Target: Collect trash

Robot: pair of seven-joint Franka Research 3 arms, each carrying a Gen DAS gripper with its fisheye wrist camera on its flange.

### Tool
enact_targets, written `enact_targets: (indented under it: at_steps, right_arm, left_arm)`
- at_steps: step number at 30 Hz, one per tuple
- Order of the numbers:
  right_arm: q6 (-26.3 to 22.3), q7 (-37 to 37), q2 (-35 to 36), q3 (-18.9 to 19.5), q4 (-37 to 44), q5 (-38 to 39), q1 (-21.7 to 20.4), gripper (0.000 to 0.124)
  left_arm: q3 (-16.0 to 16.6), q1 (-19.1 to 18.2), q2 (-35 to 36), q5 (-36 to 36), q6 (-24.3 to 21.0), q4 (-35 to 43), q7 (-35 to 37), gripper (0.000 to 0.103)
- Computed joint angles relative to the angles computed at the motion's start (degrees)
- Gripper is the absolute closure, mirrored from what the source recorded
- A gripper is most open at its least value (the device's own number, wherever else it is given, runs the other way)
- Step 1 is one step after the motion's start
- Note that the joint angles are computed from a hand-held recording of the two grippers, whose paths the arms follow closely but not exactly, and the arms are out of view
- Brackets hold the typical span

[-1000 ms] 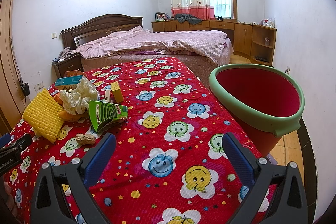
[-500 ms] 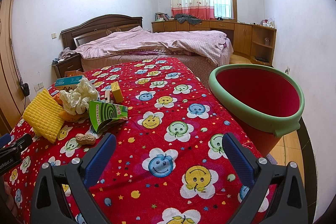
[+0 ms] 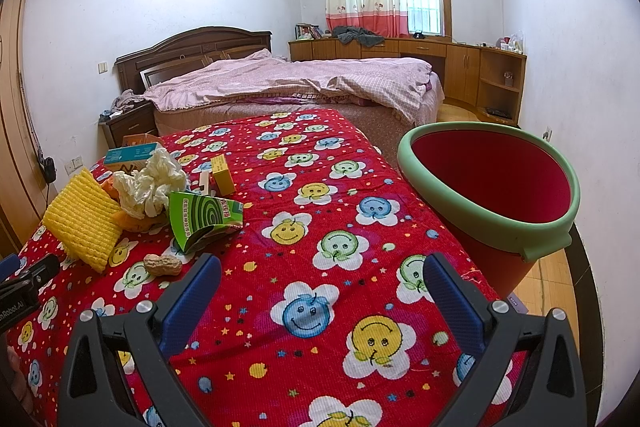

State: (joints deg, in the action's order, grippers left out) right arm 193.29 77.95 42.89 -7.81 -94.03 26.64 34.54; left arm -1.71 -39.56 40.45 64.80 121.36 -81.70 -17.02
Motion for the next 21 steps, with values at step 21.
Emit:
enact_targets:
  at_steps: [21]
  right_arm:
    - [-3.44,1.49,-5.6,5.26,-1.57,-4.41,-4.31,0.021]
  left_arm:
    - [-0.34,5.66,-3.4,-2.5,11.07,-2.22,4.19,0.01]
